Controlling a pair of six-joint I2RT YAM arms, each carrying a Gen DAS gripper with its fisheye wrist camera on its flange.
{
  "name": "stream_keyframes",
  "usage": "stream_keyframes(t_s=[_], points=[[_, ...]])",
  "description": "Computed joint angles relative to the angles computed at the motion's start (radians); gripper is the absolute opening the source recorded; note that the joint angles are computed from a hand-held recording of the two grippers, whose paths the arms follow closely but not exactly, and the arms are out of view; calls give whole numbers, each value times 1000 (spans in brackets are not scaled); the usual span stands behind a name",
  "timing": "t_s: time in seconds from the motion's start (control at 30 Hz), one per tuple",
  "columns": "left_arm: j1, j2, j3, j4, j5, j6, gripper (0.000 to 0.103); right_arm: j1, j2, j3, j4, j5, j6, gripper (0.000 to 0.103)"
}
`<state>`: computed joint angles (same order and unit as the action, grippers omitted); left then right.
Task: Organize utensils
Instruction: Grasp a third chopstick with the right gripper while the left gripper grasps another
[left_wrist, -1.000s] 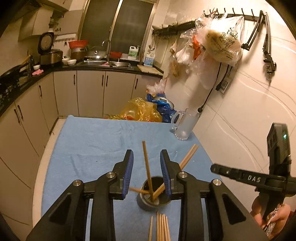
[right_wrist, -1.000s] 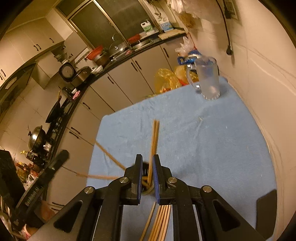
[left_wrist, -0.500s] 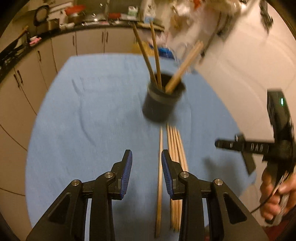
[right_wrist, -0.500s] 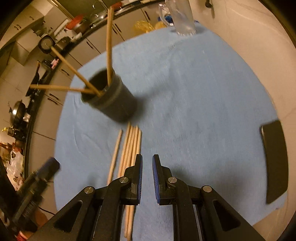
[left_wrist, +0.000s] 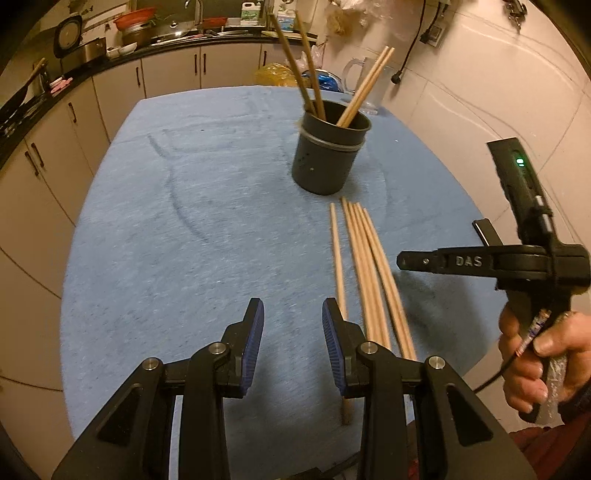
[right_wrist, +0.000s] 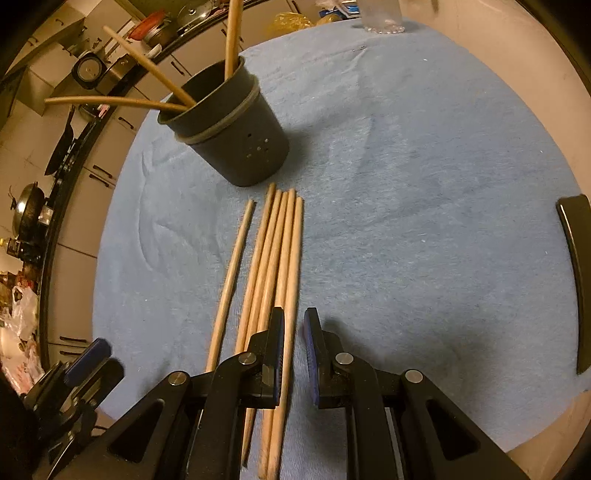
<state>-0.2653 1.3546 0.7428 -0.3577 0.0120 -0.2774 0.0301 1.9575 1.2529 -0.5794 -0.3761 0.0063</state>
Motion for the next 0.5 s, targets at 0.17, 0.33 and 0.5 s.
stream_keyframes(t_s=[0.17, 0.33, 0.5], points=[[33, -34, -27, -16, 0, 8, 31, 23, 43, 20, 18, 39, 13, 12], [60, -36, -42, -15, 6, -3, 31, 37, 58, 21, 37, 70, 20, 12], [62, 5, -28, -1, 13, -12, 31, 44, 105, 86, 6, 92, 18, 9]])
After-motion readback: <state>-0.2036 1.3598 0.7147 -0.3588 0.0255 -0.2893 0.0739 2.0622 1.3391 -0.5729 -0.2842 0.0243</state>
